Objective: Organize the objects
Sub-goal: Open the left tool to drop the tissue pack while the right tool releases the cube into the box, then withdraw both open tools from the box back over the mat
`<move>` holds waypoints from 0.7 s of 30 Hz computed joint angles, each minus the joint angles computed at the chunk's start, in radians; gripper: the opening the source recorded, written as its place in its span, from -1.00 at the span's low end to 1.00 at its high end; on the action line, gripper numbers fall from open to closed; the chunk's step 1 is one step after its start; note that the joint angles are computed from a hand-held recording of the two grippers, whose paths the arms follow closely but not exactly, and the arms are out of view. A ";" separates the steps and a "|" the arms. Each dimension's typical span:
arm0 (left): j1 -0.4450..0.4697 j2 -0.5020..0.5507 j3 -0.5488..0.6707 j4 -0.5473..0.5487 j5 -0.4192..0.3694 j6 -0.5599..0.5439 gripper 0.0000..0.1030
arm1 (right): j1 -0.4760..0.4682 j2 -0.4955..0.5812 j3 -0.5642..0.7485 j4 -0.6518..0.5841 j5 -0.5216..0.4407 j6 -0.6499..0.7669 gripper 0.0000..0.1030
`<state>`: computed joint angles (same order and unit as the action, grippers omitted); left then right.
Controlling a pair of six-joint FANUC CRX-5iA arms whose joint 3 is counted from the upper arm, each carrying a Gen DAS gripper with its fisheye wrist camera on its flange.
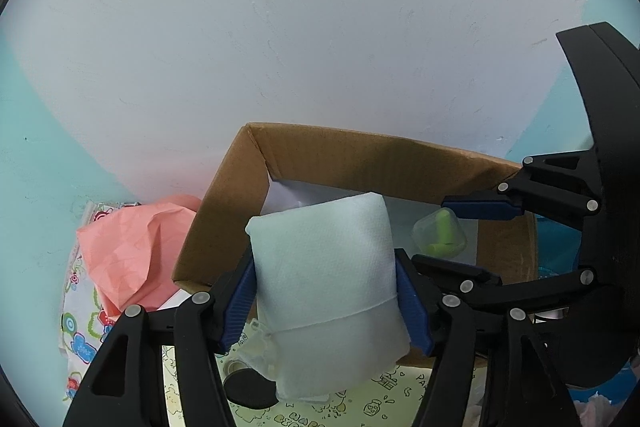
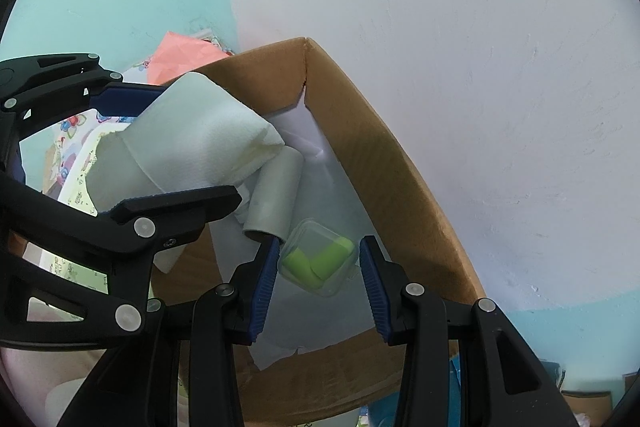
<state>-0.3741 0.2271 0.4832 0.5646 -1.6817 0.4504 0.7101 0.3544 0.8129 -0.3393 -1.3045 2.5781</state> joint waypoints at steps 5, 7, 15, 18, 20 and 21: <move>0.005 -0.003 -0.010 0.000 -0.004 0.012 0.56 | 0.003 0.002 -0.007 0.014 0.007 -0.002 -0.13; 0.011 -0.002 -0.010 0.000 -0.010 0.019 0.61 | 0.002 0.000 -0.009 0.013 0.005 0.001 -0.13; 0.031 -0.023 -0.023 -0.005 -0.008 0.007 0.74 | 0.005 -0.006 -0.019 0.016 0.008 0.011 -0.12; 0.011 0.008 0.022 -0.016 -0.004 0.030 0.77 | 0.010 -0.022 -0.029 0.037 0.030 0.008 -0.04; 0.014 0.007 0.023 -0.015 -0.003 0.023 0.77 | 0.007 -0.040 -0.048 0.036 0.043 0.016 0.13; 0.017 0.004 0.021 -0.011 -0.003 0.017 0.77 | 0.009 -0.046 -0.061 0.031 0.052 0.021 0.16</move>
<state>-0.3574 0.2315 0.5039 0.5537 -1.6849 0.4678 0.7186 0.3080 0.7523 -0.3078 -1.2527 2.5995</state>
